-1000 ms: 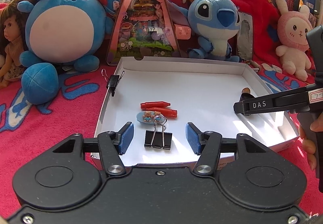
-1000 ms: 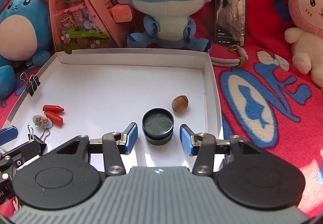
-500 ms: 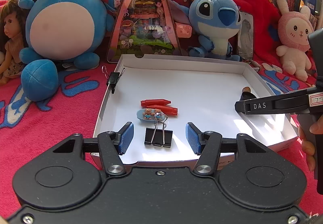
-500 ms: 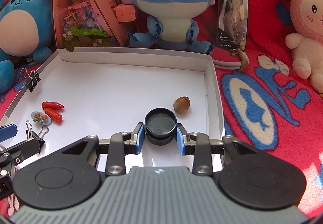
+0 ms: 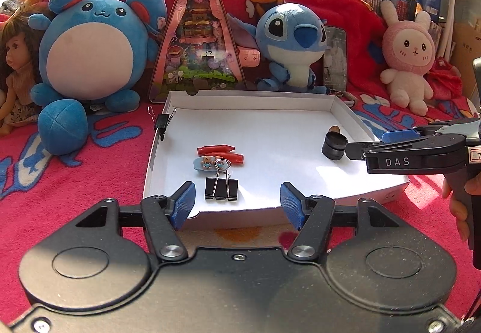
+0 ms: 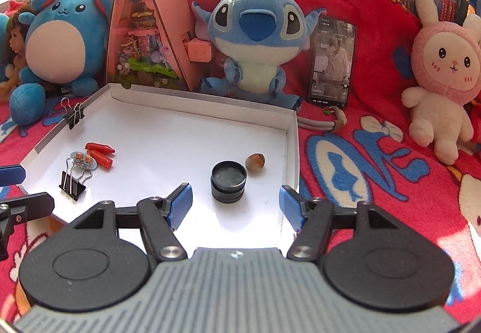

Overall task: Organize rigid objects
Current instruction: 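Open both grippers and lift them out of the tray, then grasp the blue hair clip with the left gripper while the right gripper grasps a black lid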

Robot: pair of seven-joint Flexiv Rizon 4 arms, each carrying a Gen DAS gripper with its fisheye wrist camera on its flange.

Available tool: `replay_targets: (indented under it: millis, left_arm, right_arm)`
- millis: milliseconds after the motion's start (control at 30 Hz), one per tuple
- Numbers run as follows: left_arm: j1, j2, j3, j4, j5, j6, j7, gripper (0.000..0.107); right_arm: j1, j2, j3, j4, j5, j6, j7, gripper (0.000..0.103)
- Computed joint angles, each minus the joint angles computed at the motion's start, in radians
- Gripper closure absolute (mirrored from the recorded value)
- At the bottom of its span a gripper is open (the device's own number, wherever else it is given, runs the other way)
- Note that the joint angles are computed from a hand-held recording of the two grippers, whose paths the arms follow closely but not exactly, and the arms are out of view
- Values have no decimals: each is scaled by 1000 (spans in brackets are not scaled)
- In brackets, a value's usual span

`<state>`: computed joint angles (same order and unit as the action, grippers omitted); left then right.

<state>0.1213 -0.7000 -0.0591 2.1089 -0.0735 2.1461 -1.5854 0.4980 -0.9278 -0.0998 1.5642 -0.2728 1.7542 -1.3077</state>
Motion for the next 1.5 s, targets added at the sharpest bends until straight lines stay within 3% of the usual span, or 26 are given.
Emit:
replay_targets:
  millis: [200, 467, 733, 1133, 1500]
  left_arm:
    - [14, 27, -7, 76, 47, 65, -26, 44]
    - [7, 40, 13, 161, 76, 137, -42, 44]
    - [4, 38, 22, 216, 100, 174, -39, 44]
    - [-8, 17, 20, 233, 105, 183, -24, 45]
    - [-20, -12, 19, 204, 79, 162, 1, 48]
  right_arm:
    - [2, 53, 10, 136, 19, 137, -77, 23]
    - [-42, 98, 87, 264, 58, 275, -163, 19]
    - [-82, 120, 145, 367, 59, 363, -220, 18]
    - [-57, 163, 121, 475, 97, 395, -322, 17]
    - [-158, 168, 210, 526, -14, 371, -346, 17]
